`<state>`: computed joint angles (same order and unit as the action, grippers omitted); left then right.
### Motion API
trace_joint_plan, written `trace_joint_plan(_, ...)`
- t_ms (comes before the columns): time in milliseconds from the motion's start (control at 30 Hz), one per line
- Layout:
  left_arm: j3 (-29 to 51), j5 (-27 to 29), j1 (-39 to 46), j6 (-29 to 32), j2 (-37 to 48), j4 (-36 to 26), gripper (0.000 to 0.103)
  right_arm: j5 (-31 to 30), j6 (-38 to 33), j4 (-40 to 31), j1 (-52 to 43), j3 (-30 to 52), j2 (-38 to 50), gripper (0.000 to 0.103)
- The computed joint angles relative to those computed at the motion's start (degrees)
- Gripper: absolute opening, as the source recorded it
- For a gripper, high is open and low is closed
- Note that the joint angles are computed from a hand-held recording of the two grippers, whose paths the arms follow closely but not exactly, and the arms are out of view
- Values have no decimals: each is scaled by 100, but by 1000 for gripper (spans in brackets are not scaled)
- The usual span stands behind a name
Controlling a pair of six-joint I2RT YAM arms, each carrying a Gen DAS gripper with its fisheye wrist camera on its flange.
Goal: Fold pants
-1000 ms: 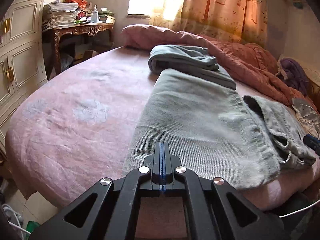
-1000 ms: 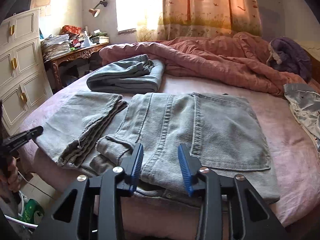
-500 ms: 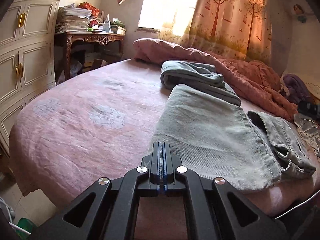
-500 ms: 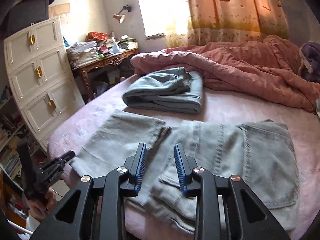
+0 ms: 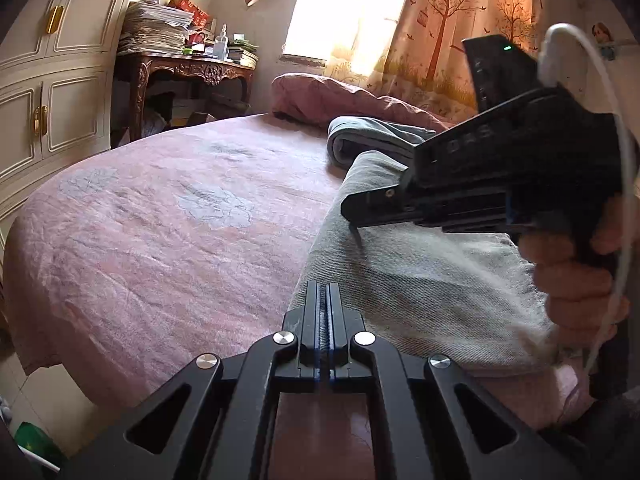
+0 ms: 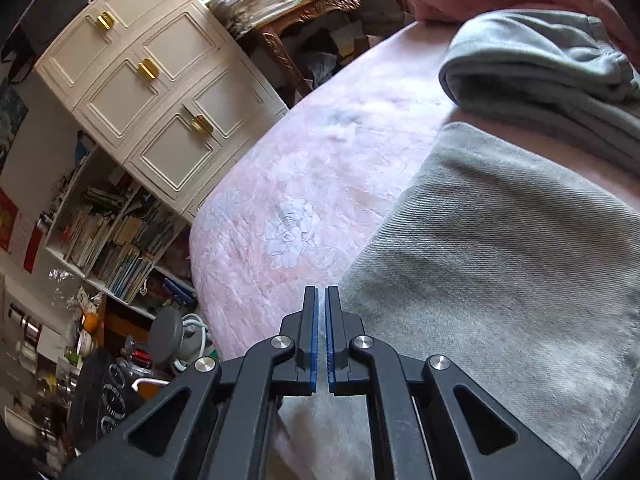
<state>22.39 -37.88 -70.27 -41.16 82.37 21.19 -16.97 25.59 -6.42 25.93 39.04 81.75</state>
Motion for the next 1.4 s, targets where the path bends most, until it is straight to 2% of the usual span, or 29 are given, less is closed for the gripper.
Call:
trace_joint_plan(133,-156,153,63,-7,-38,277,1,-76,146,98,-360,399,766,0)
trace_joint_plan(233,-223,199,75,-21,-57,383,1,263,76,-16,-647,767,1075,0)
trace_joint_plan(400,-71,-12,-43,-71,34,170,1,-403,292,-37,-1216,1330,1716,0)
trace_joint_plan(467,-34,-71,-97,-126,54,94,1,-115,335,47,-1210,1417,1709,0)
trace_joint_plan(533,-36,-57,-104,-152,37,75,1,864,282,2,-1041,1578,1672,0)
trace_joint_plan(567,-49,-31,-95,-169,19,79,1,1144,196,-122,-1049,1735,1759,0)
trace_joint_plan(633,-61,41,-56,-163,-6,82,1,623,310,-306,-1350,1924,1961,0)
trace_joint_plan(700,-65,89,-25,-160,-26,83,1,81,459,11,-1602,1577,1631,0)
trace_joint_plan(767,-41,59,-25,-126,-13,50,1,59,246,118,-1588,1239,1074,0)
trace_joint_plan(900,44,-35,-58,-164,38,-61,1,0,-17,-654,-1502,1078,304,0)
trace_joint_plan(967,63,-31,-54,-200,41,-89,1,268,-63,-948,-1353,1098,319,0)
trace_joint_plan(1067,54,5,-49,-260,21,-102,1,556,21,-1047,-1468,1203,860,0)
trace_joint_plan(1167,58,28,-47,-234,-12,-162,1,577,43,-478,-1887,1043,1306,0)
trace_joint_plan(1233,79,29,-46,-171,-13,-215,1,440,181,-403,-2107,1014,1389,0)
trace_joint_plan(1267,105,25,-51,-156,-11,-258,1,277,152,-455,-2232,982,1302,0)
trace_joint_plan(1333,155,59,-26,-124,-47,-384,1,342,16,-618,-2284,900,975,0)
trace_joint_plan(1400,294,368,128,80,-363,-842,1,139,-119,-671,-2402,670,433,0)
